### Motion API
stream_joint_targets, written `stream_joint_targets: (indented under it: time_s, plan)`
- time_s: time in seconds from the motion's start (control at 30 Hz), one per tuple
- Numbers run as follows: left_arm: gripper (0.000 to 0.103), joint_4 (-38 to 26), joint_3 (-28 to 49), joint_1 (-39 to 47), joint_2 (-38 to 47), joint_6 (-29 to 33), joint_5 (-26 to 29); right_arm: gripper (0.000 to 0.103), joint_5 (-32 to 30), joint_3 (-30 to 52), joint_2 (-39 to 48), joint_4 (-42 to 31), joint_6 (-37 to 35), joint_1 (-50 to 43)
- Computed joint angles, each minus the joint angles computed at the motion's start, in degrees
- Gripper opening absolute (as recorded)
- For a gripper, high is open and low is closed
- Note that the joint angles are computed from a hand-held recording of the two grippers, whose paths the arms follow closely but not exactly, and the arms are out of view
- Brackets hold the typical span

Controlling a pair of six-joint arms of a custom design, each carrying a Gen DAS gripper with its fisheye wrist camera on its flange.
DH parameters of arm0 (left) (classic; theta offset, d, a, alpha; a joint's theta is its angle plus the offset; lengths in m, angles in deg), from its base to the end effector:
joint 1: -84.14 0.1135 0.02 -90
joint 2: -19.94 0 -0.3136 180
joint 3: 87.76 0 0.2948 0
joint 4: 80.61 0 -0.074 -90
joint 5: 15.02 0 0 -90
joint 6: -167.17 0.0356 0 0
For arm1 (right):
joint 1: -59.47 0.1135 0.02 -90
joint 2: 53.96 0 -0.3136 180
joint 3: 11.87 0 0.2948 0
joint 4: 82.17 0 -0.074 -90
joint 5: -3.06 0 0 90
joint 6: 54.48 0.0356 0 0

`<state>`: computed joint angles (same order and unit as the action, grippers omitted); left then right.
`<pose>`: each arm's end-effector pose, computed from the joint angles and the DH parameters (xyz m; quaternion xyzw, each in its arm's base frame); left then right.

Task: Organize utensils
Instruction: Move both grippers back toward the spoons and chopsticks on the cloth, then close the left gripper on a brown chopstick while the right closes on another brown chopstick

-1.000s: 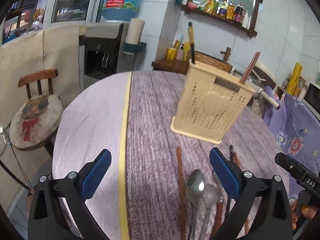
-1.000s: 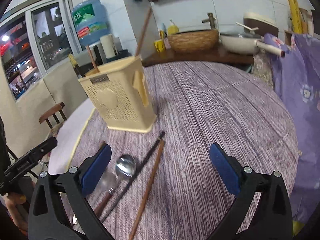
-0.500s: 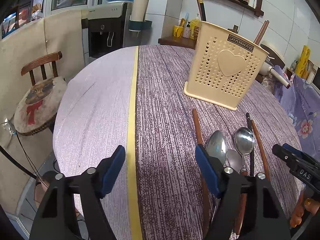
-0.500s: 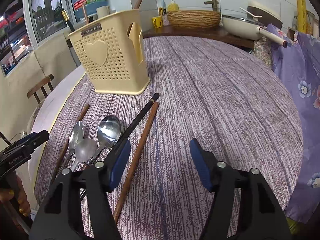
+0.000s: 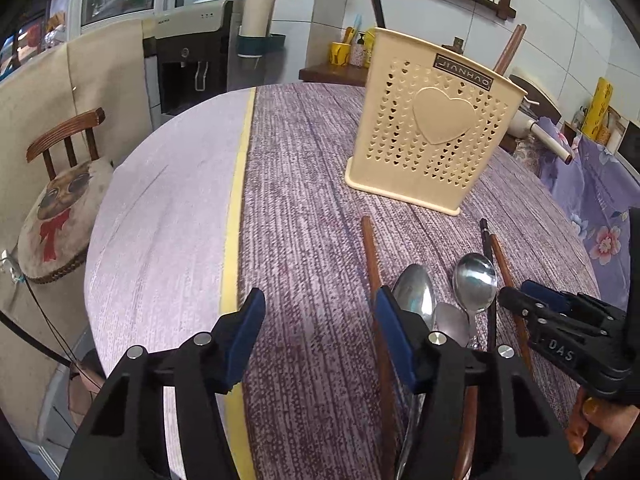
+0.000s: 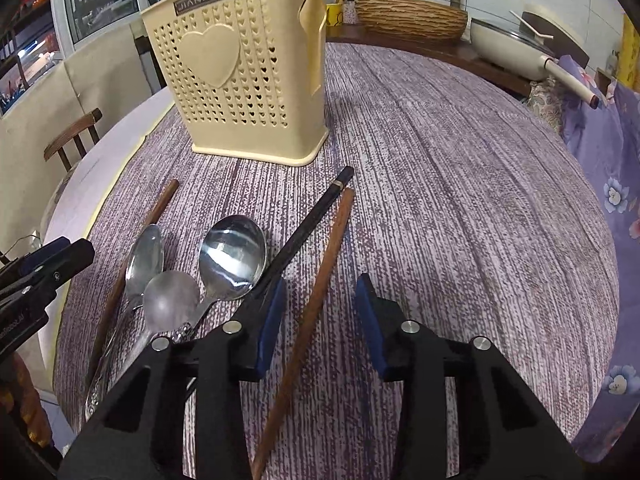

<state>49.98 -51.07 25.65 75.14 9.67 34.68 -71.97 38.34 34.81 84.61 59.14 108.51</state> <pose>0.1025 -0.1232 0.1837 -0.1381 0.9134 -0.0067 0.3829 0.2107 0.2287 0.1581 -0.1645 0.9233 0.0931 0.3344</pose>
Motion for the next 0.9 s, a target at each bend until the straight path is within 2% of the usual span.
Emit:
stream_joint_targets:
  time_s: [0.23, 0.47, 0.7, 0.9]
  plan:
    - [0.042, 9.75, 1.73, 9.56, 4.19, 12.69, 7.73, 0.032, 0.28, 1.80, 2.32, 0.53, -0.35, -1.32]
    - [0.030, 14.56, 4.68, 14.93, 12.67, 19.20, 13.36, 0.030, -0.49, 1.82, 2.52, 1.08, -0.66, -2.28]
    - [0.023, 14.01, 5.15, 14.78, 14.81, 19.34, 12.52, 0.030, 0.08, 2.26, 3.04, 0.84, -1.02, -2.27]
    - [0.017, 11.15, 5.90, 13.06, 15.18, 17.64, 11.01, 0.031, 0.95, 3.70, 4.31, 0.08, -0.82, -1.84]
